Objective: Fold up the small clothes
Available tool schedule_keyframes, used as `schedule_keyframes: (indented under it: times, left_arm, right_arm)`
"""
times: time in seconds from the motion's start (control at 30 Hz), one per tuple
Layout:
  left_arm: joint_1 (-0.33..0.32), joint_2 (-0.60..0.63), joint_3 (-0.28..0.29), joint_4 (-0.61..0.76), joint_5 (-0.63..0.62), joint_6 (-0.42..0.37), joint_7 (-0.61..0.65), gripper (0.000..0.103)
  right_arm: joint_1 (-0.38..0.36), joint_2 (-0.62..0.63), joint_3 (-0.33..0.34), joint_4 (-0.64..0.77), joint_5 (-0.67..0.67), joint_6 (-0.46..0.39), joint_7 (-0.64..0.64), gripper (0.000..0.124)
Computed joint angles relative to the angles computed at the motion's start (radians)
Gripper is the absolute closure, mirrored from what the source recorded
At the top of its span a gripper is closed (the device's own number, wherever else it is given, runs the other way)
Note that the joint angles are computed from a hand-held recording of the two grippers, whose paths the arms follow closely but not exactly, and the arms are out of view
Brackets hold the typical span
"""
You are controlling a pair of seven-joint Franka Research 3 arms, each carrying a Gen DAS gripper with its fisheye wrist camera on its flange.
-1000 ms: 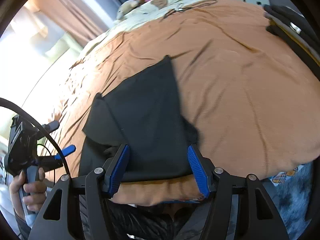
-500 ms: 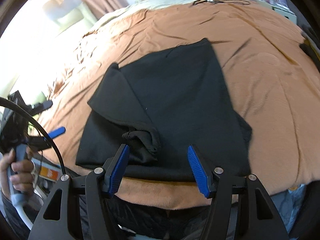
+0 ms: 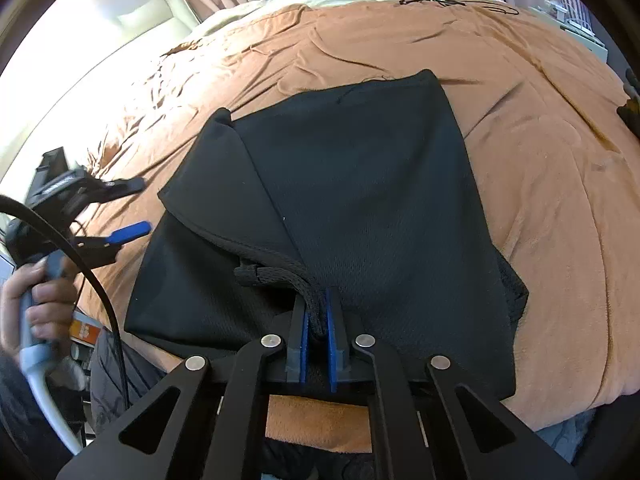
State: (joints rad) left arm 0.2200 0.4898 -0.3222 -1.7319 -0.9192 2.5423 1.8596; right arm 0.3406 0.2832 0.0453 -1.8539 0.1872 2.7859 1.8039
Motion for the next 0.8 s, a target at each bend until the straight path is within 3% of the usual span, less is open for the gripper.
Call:
schedule_keyframes:
  times: [0.1,0.23,0.33,0.8]
  left_arm:
    - [-0.011,0.035,0.005,0.038,0.025,-0.007,-0.031,0.056]
    - [-0.016,0.055,-0.001,0.063,0.063,0.026,-0.061,0.088]
    - [0.009,0.036,-0.050,0.039,0.004,0.115,0.031,0.096]
    - [-0.053,0.071,-0.069,0.205,0.098,0.080,0.022,0.100]
  right_arm:
    - [-0.015,-0.020,0.015,-0.033,0.036,0.027,-0.031,0.121]
    - [-0.023,-0.043,0.022,-0.070,0.071,0.057,-0.049,0.121]
    - [-0.037,-0.061,0.037,-0.096,0.119,0.085,-0.080,0.121]
    - [-0.057,-0.163,0.056,-0.252,0.272,0.221,-0.167,0.121]
